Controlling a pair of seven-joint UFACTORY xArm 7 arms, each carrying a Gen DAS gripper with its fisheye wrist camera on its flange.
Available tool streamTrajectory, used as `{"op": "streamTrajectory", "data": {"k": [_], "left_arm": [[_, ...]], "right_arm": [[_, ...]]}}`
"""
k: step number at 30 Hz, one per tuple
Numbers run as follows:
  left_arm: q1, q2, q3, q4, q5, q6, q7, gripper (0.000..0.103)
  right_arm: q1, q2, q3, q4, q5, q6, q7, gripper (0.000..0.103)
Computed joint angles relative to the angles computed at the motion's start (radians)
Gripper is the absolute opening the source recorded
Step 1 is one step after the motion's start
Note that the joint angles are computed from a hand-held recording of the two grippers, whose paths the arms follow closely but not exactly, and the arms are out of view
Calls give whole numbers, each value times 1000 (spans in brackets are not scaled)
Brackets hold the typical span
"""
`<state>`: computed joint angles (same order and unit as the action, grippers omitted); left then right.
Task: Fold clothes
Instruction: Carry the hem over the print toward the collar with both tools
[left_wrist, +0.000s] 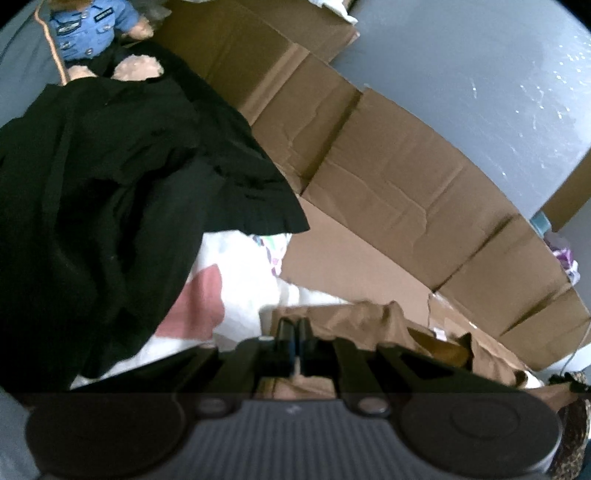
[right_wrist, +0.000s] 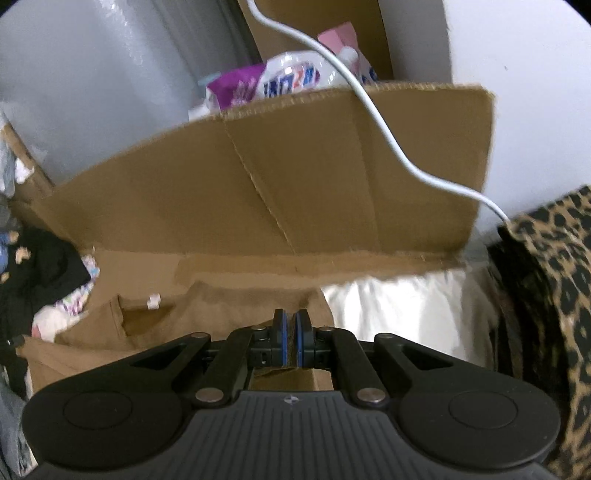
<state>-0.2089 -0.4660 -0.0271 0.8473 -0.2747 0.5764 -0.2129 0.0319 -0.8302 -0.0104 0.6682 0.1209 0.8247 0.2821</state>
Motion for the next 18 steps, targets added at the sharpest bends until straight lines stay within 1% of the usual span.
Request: {"op": "streamTrajectory", "data": {"k": [2,6,7,10,12,13,15,18], "left_arm": [[1,29,-7,21,16,-10,10,2],[13,93,-26,59,38,-24,-19,2],[19,108,-35,63,51,-32,-33,2],[22,144,-43,64,69,-54,-56,2],[9,165,-35,66,60,-52,-35,2],[7,166,-32,62,55,-53,-30,3],[13,158,-34,46,57,-61,-41,8],[14,137,-23,23,56,-67,-29,11]], "right_arm": [[-8,33,7,6,-5,-29,12,3],[-24,86,14,-1,-19,-82,32,3],[-31,96,18,-7,-21,-99,46,0],[-46,122,20,-29,-27,-151,83,0],[-52,132,15,-48,-26,-186,102,0],[-53,133,13,-57,-25,-196,108,0],[-45,129,5,-79,-20,-206,109,0],[-21,115,-8,-103,-18,-188,72,1]]}}
